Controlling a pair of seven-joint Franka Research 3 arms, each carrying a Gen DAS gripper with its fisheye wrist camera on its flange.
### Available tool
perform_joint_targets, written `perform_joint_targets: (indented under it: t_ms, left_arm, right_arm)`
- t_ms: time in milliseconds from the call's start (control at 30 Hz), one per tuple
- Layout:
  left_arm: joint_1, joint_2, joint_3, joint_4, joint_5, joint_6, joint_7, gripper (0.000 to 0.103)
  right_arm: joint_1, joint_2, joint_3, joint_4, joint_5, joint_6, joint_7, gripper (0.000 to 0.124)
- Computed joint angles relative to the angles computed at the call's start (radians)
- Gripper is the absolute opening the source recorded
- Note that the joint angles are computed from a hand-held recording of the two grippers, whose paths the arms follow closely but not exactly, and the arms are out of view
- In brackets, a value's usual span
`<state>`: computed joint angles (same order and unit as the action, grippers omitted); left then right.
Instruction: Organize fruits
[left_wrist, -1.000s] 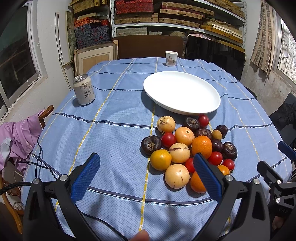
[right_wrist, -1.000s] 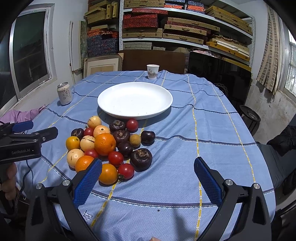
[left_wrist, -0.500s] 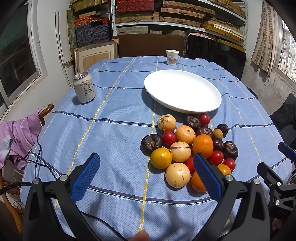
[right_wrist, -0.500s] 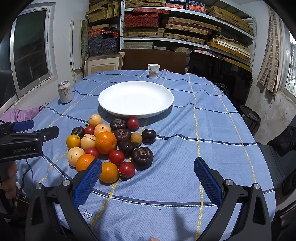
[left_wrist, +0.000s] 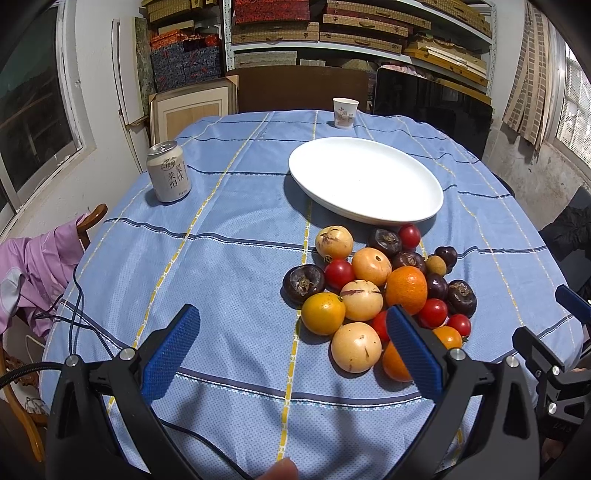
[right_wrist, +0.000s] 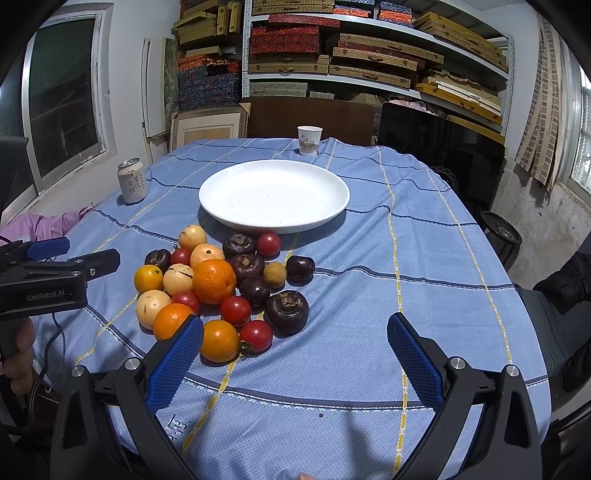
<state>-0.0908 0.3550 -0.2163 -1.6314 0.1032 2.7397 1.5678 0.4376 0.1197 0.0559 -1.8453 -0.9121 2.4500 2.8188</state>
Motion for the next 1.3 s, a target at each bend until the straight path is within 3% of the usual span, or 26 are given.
perform_joint_targets:
  t_ms: [300, 767, 867, 1000, 1100, 1200, 1300]
  left_arm:
    - [-0.001, 0.003, 0.003, -0.002, 0.004, -0.004, -0.006, 0.099]
    - [-0.021, 0.084, 0.022, 0.076, 0.049, -0.085, -0.046, 0.099]
    - [-0.034, 0.097, 0.037, 0.074, 0.084, -0.048, -0.059, 0.099]
    - [0.011, 0.141, -0.029, 0.132, 0.01, -0.086, 0.033, 0.099]
    - [-0.001, 0.176, -0.024, 0.185, -0.003, -0.126, 0.05, 0.099]
    - [-0.037, 0.216, 0.016, 0.248, 0.029, -0.159, 0.005, 0.099]
    - [-0.001, 0.231, -0.024, 0.258, -0.028, -0.162, 0.043, 0.098]
  right_arm:
    - [0.001, 0.005, -0.002, 0.002, 0.003, 0.002, -0.002, 0.1]
    - [-0.008, 0.042, -0.023, 0.02, 0.084, 0.013, -0.049, 0.1]
    - [-0.009, 0.055, -0.032, 0.028, 0.098, 0.017, -0.055, 0.1]
    - [-0.013, 0.073, -0.041, 0.038, 0.133, 0.037, -0.078, 0.1]
    - [-0.008, 0.083, -0.05, 0.049, 0.141, 0.033, -0.094, 0.1]
    - [-0.007, 0.089, -0.058, 0.054, 0.149, 0.037, -0.1, 0.1]
    - [-0.007, 0.092, -0.061, 0.056, 0.167, 0.038, -0.116, 0.1]
